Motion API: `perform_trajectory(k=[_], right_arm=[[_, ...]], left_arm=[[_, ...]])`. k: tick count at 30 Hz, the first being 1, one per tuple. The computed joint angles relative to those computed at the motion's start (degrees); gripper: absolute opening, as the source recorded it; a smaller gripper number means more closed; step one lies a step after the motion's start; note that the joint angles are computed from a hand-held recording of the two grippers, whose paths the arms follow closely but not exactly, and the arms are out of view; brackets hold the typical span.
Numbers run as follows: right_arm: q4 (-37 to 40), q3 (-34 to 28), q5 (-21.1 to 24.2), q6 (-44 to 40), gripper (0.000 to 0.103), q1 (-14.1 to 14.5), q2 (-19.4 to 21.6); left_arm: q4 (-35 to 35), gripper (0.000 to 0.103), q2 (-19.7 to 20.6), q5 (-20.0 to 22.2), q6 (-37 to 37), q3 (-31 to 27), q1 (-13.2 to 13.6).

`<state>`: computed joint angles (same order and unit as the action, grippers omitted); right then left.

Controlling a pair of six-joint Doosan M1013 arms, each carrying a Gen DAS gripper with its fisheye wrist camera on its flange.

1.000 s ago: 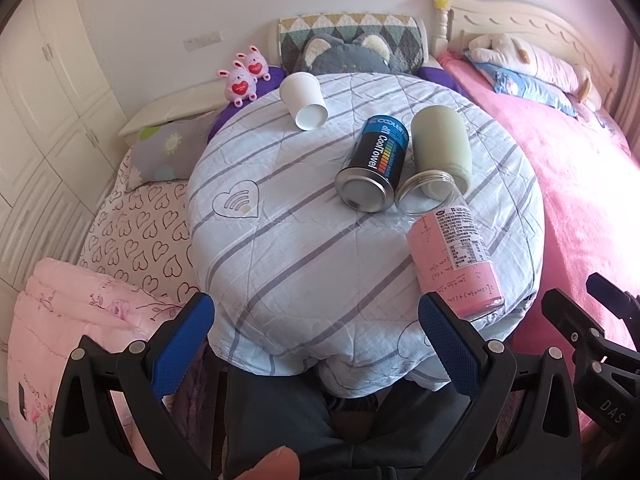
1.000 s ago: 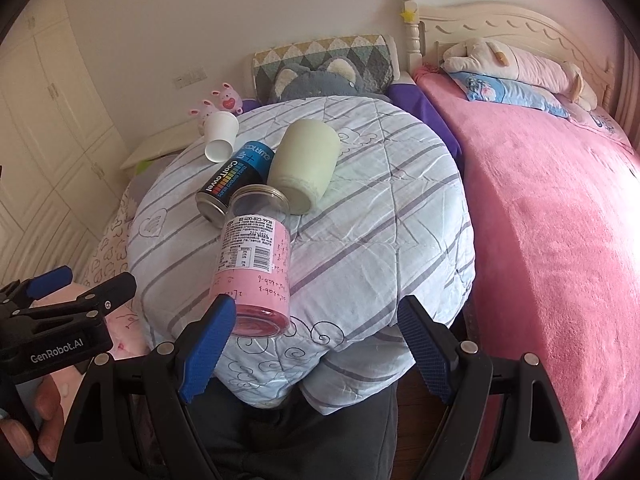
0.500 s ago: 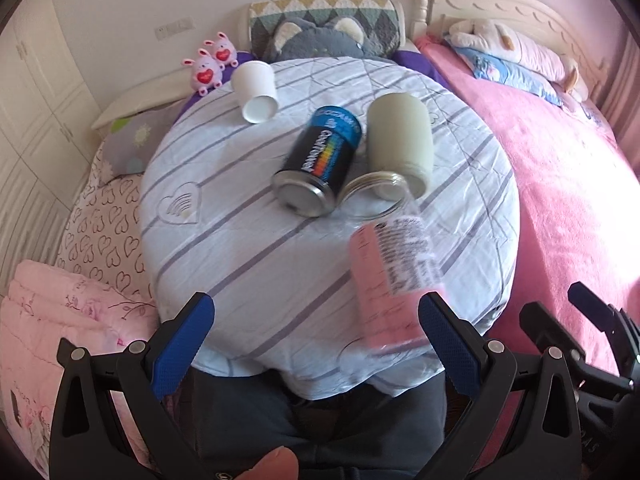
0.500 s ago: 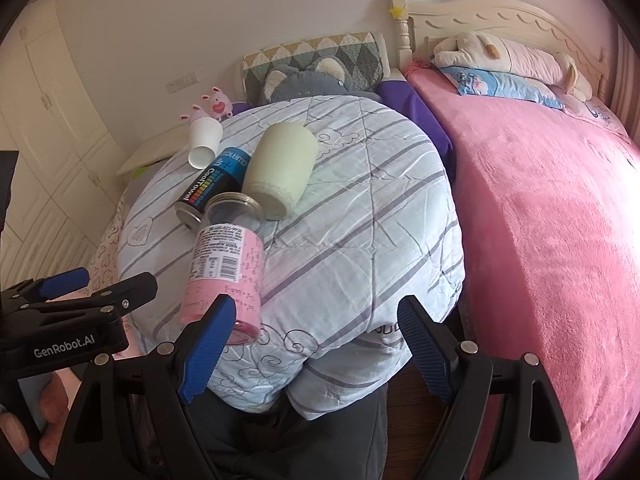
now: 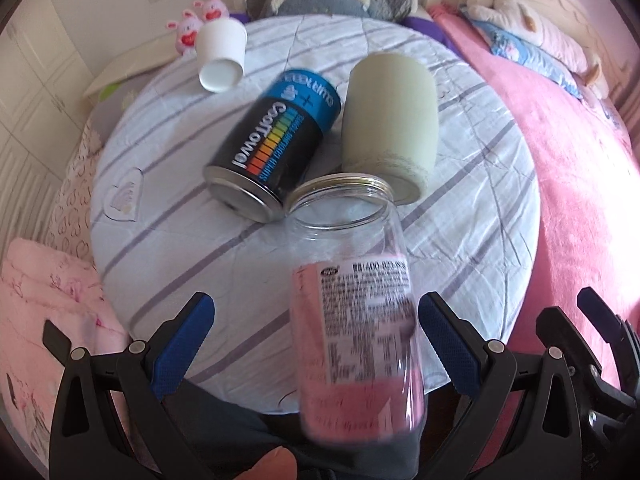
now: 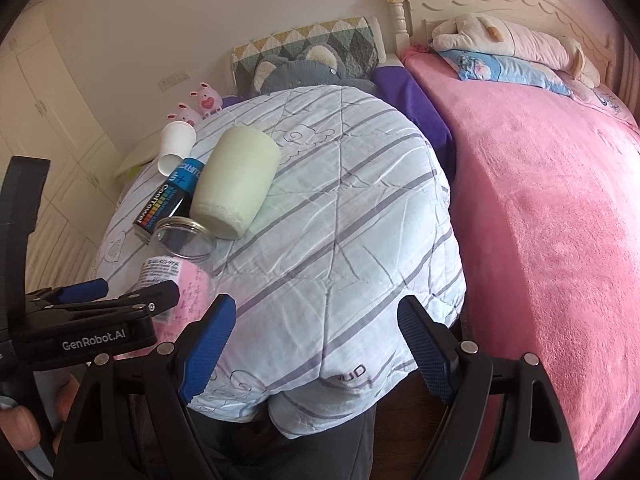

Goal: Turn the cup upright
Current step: 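Open the right tool and pull it away while the left tool holds the jar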

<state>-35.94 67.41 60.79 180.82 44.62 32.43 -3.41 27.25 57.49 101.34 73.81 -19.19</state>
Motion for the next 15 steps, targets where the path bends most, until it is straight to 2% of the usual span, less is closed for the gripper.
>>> perform_trajectory(k=[4,12,14,15], right_arm=[[1.4,0.6,-1.5,-0.3,0.084,-0.9,0.0],[3.6,0.4,-2.5,-1.8,0.084,-1.9,0.6],[3.9,0.3,-2.7,-2.0,0.084,-2.0,0.7],[4.1,0.1,-2.5,-2.2,0.084,-2.1,0.8]], left_arm=[[-2.8,0.103,2.0,3.6,-0.2,-2.3,0.3],[-5.4,0.102,3.7,6.3,-1.0,-3.8,1.0],[-7.5,0.095,3.9,6.6,0.5,-4.0,1.4],[-9.4,0.085,3.9,7.0,2.2,-3.9,1.7]])
